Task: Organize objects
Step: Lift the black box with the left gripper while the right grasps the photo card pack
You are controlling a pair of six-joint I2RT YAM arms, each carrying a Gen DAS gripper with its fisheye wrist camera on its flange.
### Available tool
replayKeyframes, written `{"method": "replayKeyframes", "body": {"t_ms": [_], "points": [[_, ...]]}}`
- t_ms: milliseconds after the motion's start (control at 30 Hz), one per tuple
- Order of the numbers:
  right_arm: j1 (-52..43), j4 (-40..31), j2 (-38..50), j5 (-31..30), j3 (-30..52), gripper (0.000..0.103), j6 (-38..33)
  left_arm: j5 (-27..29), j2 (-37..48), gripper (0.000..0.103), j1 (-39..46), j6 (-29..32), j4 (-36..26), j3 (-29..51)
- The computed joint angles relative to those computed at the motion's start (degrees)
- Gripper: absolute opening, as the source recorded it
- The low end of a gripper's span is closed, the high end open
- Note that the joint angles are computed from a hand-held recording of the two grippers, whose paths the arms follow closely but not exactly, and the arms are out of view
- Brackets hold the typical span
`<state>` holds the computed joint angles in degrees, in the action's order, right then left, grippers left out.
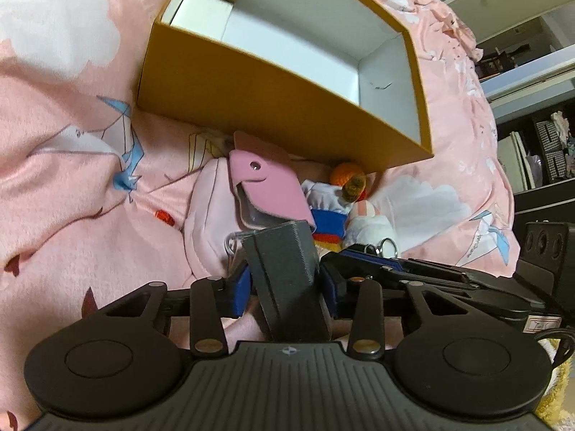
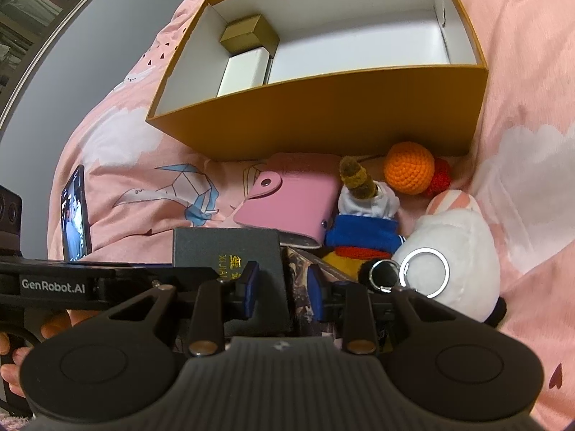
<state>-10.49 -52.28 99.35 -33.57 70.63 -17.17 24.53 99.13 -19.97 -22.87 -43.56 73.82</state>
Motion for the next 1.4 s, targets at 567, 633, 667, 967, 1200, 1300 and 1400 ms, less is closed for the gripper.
{"method": "replayKeyframes", "body": {"t_ms": [567, 633, 667, 967, 1200, 1300, 1400], "points": [[-1.7, -4.8, 2.0, 2.2, 5.8, 0.04, -3.6, 0.4, -1.8, 0.041, 3.1, 3.9, 0.0, 1.0], [-0.4, -6.7, 2.8, 3.5, 6.9, 0.04, -6.3, 1.2, -1.3, 0.041, 3.4, 3.8, -0.1, 0.9], [0.6, -7.4, 3.3, 4.9, 7.7, 0.04, -7.9, 1.5, -0.9, 0.041, 3.4, 3.6, -0.2, 1.1], [6.8, -18.1, 16.2, 15.5, 22.2, 0.043, -21.1, 1.8, 1.5, 0.041, 2.7, 3.1, -1.4, 1.8], [7.5, -26.3, 26.7, 15.0, 32.0, 0.064, -24.4, 2.7, 1.0, 0.039, 2.6, 3.3, -0.4, 0.6], [7.7, -27.2, 27.9, 14.7, 32.5, 0.07, -25.9, 2.0, -0.3, 0.039, 2.5, 4.1, 0.1, 0.1], [9.3, -24.2, 24.8, 16.4, 28.7, 0.068, -27.3, 0.3, -2.0, 0.039, 2.4, 4.5, 0.8, -0.3]]}}
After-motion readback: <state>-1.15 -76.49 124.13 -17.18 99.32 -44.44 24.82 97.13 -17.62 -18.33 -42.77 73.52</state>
